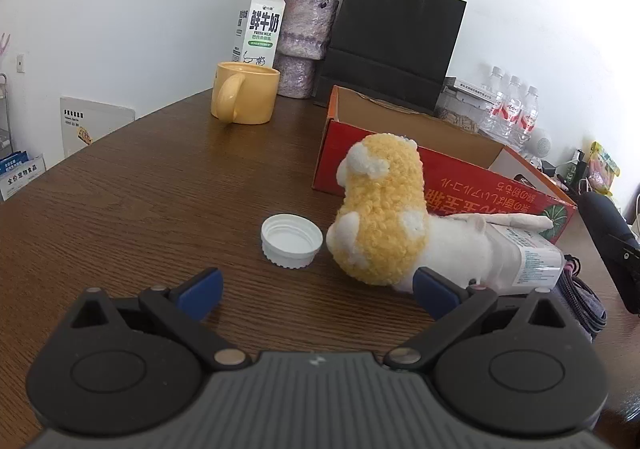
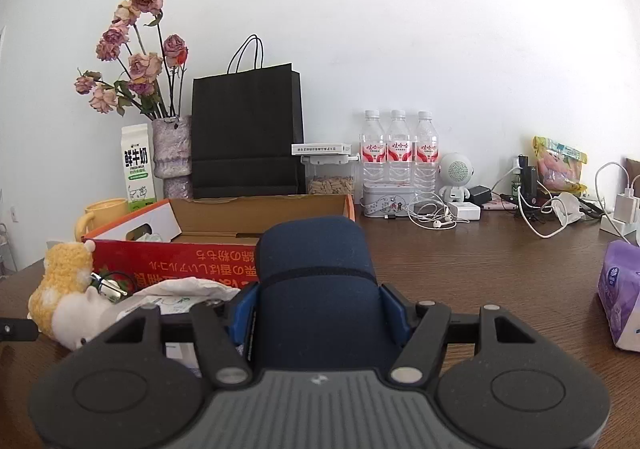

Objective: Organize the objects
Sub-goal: 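Lift the navy case with the right gripper while the left gripper grasps the white bottle cap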

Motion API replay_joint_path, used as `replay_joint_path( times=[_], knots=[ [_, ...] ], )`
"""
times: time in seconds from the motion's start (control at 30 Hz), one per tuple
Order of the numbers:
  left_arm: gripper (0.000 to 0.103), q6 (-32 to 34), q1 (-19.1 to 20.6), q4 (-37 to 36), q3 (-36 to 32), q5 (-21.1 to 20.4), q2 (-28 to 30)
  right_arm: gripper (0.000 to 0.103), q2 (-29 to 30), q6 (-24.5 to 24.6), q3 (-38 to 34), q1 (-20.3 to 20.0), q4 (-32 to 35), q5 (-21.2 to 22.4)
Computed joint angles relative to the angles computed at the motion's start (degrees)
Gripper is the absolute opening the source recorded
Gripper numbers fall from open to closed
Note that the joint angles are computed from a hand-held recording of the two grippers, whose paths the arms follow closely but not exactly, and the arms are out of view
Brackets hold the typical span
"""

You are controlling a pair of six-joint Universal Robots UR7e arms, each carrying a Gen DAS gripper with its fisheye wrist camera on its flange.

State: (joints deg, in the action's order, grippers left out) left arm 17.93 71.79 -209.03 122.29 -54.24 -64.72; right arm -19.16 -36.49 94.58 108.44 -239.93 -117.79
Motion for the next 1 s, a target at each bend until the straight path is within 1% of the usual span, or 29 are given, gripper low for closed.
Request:
replay_joint_path(
  times=[0.1, 0.2, 0.23, 0.33, 0.47, 0.53, 0.57, 0.6, 0.63, 0.67, 0.7, 0.83, 0.93, 1.0],
  knots=[
    [0.103, 1.45, -0.01, -0.6, -0.06, 1.71, -0.19, 0.063, -0.44, 0.92, 0.5, -0.17, 0.39, 0.14],
    [0.103, 2.32, 0.02, 0.51, -1.07, 4.48, -0.2, 0.063, -0.54, 1.39, 0.62, -0.24, 0.58, 0.12],
    [0.103, 2.45, 0.02, 1.9, -1.72, 5.69, -0.17, 0.063, -0.52, 1.45, 0.59, -0.25, 0.53, 0.14],
    [0.103, 2.04, 0.3, 7.29, -3.34, 6.69, -0.47, 0.063, -0.36, 1.35, 0.53, -0.23, -0.12, -0.11],
    [0.103, 5.15, -0.33, 10.28, -5.05, 9.42, 0.67, 0.063, -0.46, 1.85, 0.67, -0.31, -0.05, -0.22],
    [0.103, 7.13, -0.63, 10.21, -6.06, 11.15, 1.65, 0.063, -0.48, 1.96, 0.7, -0.33, -0.1, -0.29],
    [0.103, 8.77, -0.85, 8.96, -6.61, 12.34, 2.37, 0.063, -0.51, 2.07, 0.74, -0.34, -0.1, -0.29],
    [0.103, 10.65, -1.2, 7.51, -7.5, 14.77, 3.46, 0.063, -0.46, 2.17, 0.71, -0.29, -0.11, -0.41],
    [0.103, 12.06, -1.27, 6.66, -8.42, 16.08, 4.2, 0.063, -0.48, 2.29, 0.76, -0.29, -0.12, -0.47],
    [0.103, 12.78, -1.15, 6.94, -8.9, 16.18, 4.31, 0.063, -0.52, 2.43, 0.82, -0.32, -0.12, -0.44],
    [0.103, 13.15, -0.78, 8.22, -9.17, 15.14, 3.94, 0.063, -0.55, 2.59, 0.83, -0.32, -0.06, -0.47],
    [0.103, 14.02, 1.09, 10.65, -9.98, 9.73, 2.99, 0.063, -0.62, 3.24, 0.84, -0.35, 0.1, -0.76],
    [0.103, 10.38, 2.76, 16.02, -11.05, 5.41, 1.65, 0.063, -0.66, 3.57, 0.82, -0.37, 0.18, -0.95],
    [0.103, 10.16, 3.33, 17.17, -11.92, 4.39, 1.68, 0.063, -0.65, 3.67, 0.82, -0.39, 0.17, -1.01]
  ],
)
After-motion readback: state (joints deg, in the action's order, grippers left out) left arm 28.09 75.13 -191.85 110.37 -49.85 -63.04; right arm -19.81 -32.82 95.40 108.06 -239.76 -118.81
